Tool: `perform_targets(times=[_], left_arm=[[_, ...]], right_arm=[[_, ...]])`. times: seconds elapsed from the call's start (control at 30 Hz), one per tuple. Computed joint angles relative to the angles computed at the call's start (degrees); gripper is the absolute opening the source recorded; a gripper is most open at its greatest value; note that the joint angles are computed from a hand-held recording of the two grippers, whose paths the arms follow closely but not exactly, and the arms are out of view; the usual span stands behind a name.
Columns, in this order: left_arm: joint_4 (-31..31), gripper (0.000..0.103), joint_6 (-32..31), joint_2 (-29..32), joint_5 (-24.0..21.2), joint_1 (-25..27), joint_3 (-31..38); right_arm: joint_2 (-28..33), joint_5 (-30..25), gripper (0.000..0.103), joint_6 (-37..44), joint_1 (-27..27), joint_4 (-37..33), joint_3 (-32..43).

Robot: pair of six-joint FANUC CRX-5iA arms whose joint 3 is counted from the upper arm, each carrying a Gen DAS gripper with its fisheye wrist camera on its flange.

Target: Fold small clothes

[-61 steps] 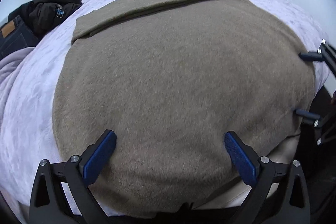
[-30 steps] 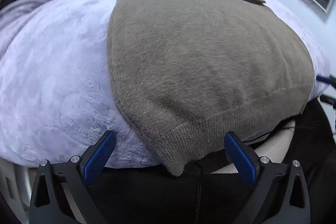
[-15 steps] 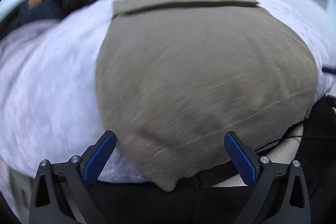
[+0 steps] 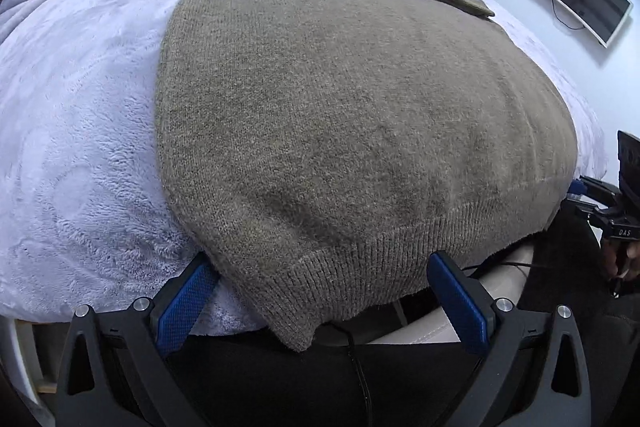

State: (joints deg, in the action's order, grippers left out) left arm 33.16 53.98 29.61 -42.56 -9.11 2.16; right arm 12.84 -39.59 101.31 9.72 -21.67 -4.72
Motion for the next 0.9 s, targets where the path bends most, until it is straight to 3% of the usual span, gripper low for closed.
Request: perform_targets(times=[0.03, 0.07, 0.1, 0.13, 0.17, 0.27, 0.4, 0.5, 0.57, 0.63, 0.7, 0.77, 0.87, 0.9], left_arm=[[-1.31, 0.097, 1.69, 0.23, 0.01, -0.44, 1.01], [-5.49, 0.077, 5.72, -0.16, 1.53, -1.09, 1.87], [-8.92, 0.068, 9.01, 0.14, 1.72, -1.33, 3.54], [-9.48, 0.044, 9.91, -0.45, 2.38, -1.26, 2.94], [-8.05, 0.013, 9.02, -0.70, 2.15, -0.94, 2.27], [-9.07, 0.010, 10.84, -0.55, 1.27, -1.12, 2.89], [-20.34, 0.009, 18.61, -1.75, 0.88, -3.80, 5.85], [-18.51, 0.009, 19.25, 1.94, -5.78, -2.42, 9.76], [-18.43, 0.009, 20.41, 1.74, -6.57, -2.33, 10.25], [-19.70, 0.012, 21.28, 2.03, -8.66, -2.48, 11.83], [-21.84, 0.035, 21.20, 1.37, -10.35, -2.44, 12.59], [-22.79, 0.101, 19.58, -1.04, -8.99, -2.14, 10.86], [-20.47, 0.103, 13.04, -7.09, -1.08, -1.73, 4.13], [-20.43, 0.103, 12.55, -7.91, -0.26, -1.89, 3.98]], right_arm=[[-0.09, 0.20, 0.068, -0.04, -0.10, -0.40, -0.18], [-0.11, -0.04, 0.065, 0.59, -0.34, -0.92, -0.06], [-0.19, 0.41, 0.047, 0.04, -0.14, -0.15, -0.40], [-0.43, 0.13, 0.019, -0.08, -0.68, -0.08, -0.49], [-0.49, -0.80, 0.010, 0.00, -1.47, -1.40, -0.23], [0.23, -3.93, 0.007, 2.94, -4.63, -7.71, 1.67], [-3.57, -2.33, 0.006, 1.28, -2.65, -4.20, -1.02], [-2.25, -4.20, 0.005, -3.25, -3.20, -0.18, -0.24], [-1.68, -4.73, 0.005, -3.60, -3.56, -0.80, 0.07], [-2.53, -2.99, 0.005, -5.74, -0.99, 3.81, -1.64], [-2.11, -4.53, 0.007, -7.34, -0.33, 5.43, -0.56], [-2.26, -5.83, 0.013, -9.94, -0.06, 7.04, 0.05], [-6.04, -1.86, 0.025, -13.48, 1.19, 13.88, -3.81], [-7.50, 0.74, 0.037, -16.34, 1.96, 17.73, -5.86]])
